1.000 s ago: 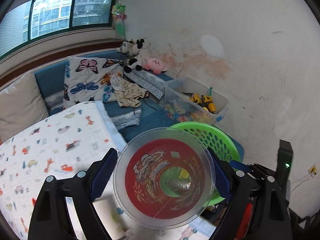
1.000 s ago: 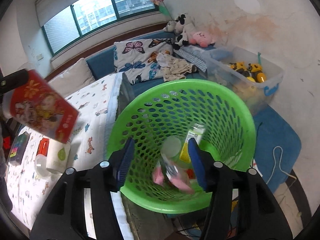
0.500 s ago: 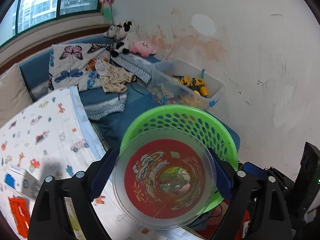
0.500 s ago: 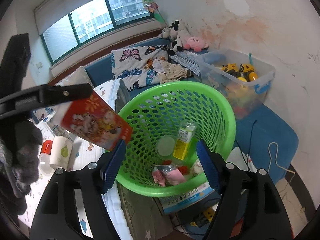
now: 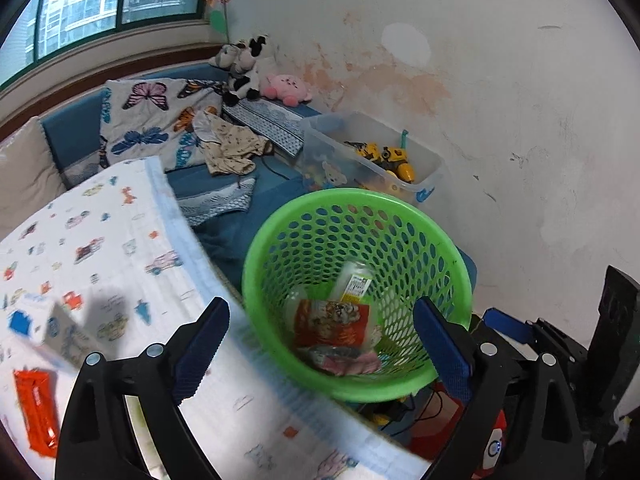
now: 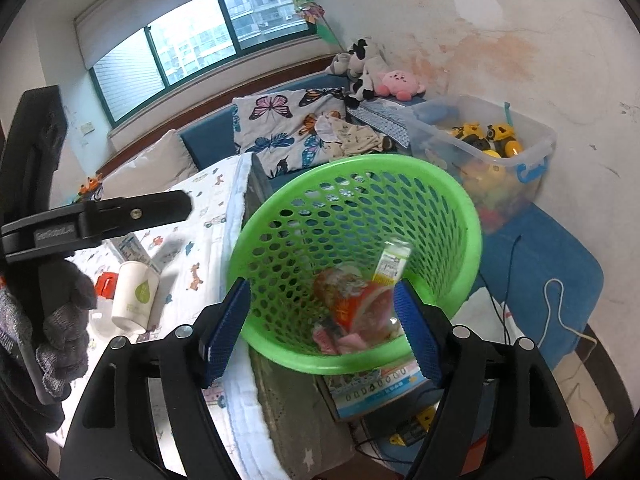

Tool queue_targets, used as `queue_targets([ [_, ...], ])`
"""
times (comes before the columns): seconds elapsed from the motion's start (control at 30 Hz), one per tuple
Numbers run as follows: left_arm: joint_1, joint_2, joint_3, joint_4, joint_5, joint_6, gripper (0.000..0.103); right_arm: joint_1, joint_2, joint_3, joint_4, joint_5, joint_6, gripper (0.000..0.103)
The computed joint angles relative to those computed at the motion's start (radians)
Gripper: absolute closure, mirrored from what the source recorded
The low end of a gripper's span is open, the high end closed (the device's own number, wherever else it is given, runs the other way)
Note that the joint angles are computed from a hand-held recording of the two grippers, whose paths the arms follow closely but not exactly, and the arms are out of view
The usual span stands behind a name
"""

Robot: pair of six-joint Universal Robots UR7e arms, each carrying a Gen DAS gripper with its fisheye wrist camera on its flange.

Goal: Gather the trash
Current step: 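Grasp the small clear lidded cup with left tool while right tool reaches white cup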

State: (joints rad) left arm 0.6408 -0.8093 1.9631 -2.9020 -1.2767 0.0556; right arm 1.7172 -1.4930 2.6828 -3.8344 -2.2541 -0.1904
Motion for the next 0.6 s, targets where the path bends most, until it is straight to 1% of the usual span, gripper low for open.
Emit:
queue_targets([
  [0.1,-0.004,-0.061,0.063,-0.031,0.04,0.003,0.013,0.02,0.024,-0.006,-0.003,-0.005,0.008,0.025],
  [0.3,0.002,-0.172,0.168,-0.078,0.091,0.005,0.013,0.051,0.067,-0.022,-0.002,0.0,0.021,0.022],
  [0.37,0.007,-0.212,0.205,-0.096,0.126,0.004,0.013,0.062,0.086,-0.031,0.004,0.0,0.026,0.021],
  [0.43,0.018,-0.245,0.232,-0.107,0.142,0.001,0.013,0.075,0.106,-0.043,0.01,-0.002,0.026,0.021],
  [0.6,0.044,-0.317,0.293,-0.14,0.211,0.003,0.013,0.101,0.148,-0.07,0.022,-0.004,0.034,0.02],
])
